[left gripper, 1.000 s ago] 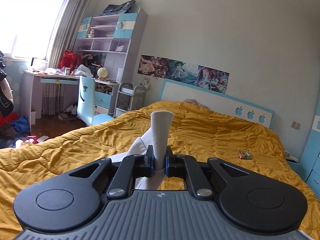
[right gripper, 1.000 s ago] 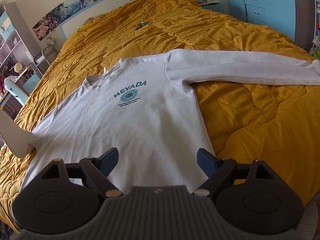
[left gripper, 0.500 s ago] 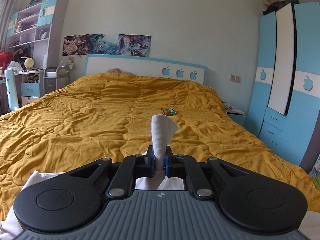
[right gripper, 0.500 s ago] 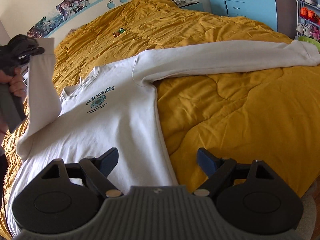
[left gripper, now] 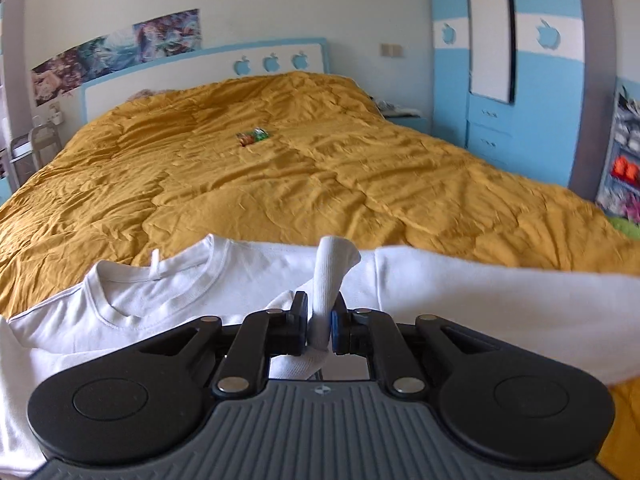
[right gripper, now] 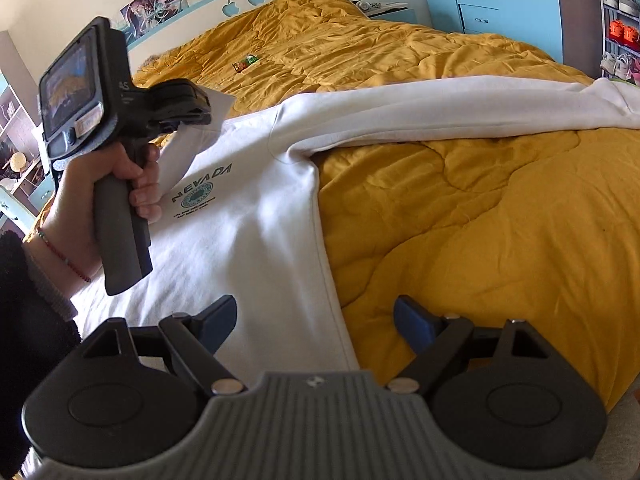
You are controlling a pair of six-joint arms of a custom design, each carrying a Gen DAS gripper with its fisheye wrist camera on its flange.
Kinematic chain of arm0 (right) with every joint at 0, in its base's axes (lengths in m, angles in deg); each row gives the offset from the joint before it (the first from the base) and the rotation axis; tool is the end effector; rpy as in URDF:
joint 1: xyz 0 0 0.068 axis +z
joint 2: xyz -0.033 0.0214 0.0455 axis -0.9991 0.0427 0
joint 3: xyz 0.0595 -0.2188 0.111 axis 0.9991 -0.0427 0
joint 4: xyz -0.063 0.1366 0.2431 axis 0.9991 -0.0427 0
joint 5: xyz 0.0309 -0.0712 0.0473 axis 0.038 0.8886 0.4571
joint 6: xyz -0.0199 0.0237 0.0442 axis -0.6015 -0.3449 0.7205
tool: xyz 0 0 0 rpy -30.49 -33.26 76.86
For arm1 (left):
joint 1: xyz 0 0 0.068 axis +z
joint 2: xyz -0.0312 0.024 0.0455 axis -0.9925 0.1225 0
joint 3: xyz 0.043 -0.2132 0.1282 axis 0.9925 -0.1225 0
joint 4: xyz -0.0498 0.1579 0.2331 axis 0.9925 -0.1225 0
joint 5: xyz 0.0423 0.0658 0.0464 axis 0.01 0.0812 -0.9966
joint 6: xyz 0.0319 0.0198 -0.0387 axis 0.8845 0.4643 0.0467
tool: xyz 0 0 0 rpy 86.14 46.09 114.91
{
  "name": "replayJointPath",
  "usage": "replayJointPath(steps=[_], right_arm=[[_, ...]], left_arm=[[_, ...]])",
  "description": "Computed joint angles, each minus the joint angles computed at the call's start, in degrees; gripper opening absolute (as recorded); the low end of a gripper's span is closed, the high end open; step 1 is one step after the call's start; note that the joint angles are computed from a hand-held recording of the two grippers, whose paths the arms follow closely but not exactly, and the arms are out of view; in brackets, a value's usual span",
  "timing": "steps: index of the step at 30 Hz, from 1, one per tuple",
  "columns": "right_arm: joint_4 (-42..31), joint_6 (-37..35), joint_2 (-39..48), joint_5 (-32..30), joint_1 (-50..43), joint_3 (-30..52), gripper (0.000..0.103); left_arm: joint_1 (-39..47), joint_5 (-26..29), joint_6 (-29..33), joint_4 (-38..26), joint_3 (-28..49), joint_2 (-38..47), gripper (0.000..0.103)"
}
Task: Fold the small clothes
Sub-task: 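Lift the sleeve and lay it across the sweatshirt body, open left tool, then grasp the sweatshirt side edge with the left tool and fold it inward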
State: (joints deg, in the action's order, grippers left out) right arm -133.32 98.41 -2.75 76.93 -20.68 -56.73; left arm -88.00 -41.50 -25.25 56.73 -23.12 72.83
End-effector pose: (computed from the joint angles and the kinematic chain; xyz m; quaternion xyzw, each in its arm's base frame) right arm 0.0642 0.0905 0.1539 0.2237 0.8970 0.0808 0.3726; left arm 0.3851 -0.0424 0.1129 0.2055 0.8562 -0.0660 0.4694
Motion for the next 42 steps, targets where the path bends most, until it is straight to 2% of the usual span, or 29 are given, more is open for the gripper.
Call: replayJointPath(steps=[1,4,6,8,9,12,15,18,21,23,25,30,34,37,41,42], right_arm=[[0.4,-0.5,1.2,-0.2,0.1,0.3,0.082],[1.1,-0.7,3.6,-0.2,0.3,1.0,0.083],[1.2,-1.4,4.6,-0.6,0.0,1.4,0.083],[1.5,-2.6,6.5,-1.2,-0.5,2.2,0.082],[1.9,-3.0,7.9,-1.1,-0.5,2.6,0.082],[2.7,-3.4,12.2,-1.0,-0.4,3.9,0.082],[3.1,-4.3,17.1,-1.1,-0.2,5.7,0.082],[3.6,-5.7,19.3,-1.5,-0.5,7.0,0.082],[3.7,-6.2,20.7,-2.1,-1.1,7.9,0.082],[3.6,-5.8,21.6,-2.4,-1.4,8.6,0.082],[3.2,-5.0,23.1,-2.8,-0.9,9.6,0.082],[0.4,-2.6,26.2,-2.9,1.0,12.4,0.082],[-1.5,-0.4,28.6,-3.2,2.1,14.5,0.082],[-2.5,1.2,30.3,-2.1,4.9,16.3,0.082],[-2.3,0.0,34.2,-1.7,6.2,18.5,0.082],[-2.3,-0.3,35.8,-1.7,6.2,19.3,0.082]], left_arm=[[-0.6,0.7,2.5,0.0,-0.9,0.3,0.015],[-2.0,5.0,12.4,-1.4,-5.3,-1.1,0.04],[-1.3,11.3,21.1,-4.0,-9.1,-4.4,0.045],[-0.2,15.7,28.2,-3.1,-16.0,-9.9,0.048],[0.7,16.6,30.4,-0.5,-20.2,-13.3,0.048],[5.3,16.8,34.0,7.0,-30.9,-22.6,0.048],[14.1,18.5,36.8,9.6,-35.9,-28.9,0.048],[24.4,19.7,39.2,14.0,-34.5,-26.3,0.048],[32.0,17.6,42.3,23.8,-31.3,-17.1,0.048],[35.0,14.6,45.2,30.7,-28.1,-9.2,0.048],[36.4,9.8,45.7,32.8,-23.8,-3.1,0.048],[37.2,2.4,41.5,30.4,-16.3,3.0,0.048],[36.6,2.9,44.3,16.5,-11.8,2.1,0.047],[37.3,4.6,45.4,16.7,-12.8,2.3,0.046],[36.2,1.9,44.1,15.5,-10.3,4.4,0.046],[35.8,0.5,43.0,15.0,-9.2,5.2,0.042]])
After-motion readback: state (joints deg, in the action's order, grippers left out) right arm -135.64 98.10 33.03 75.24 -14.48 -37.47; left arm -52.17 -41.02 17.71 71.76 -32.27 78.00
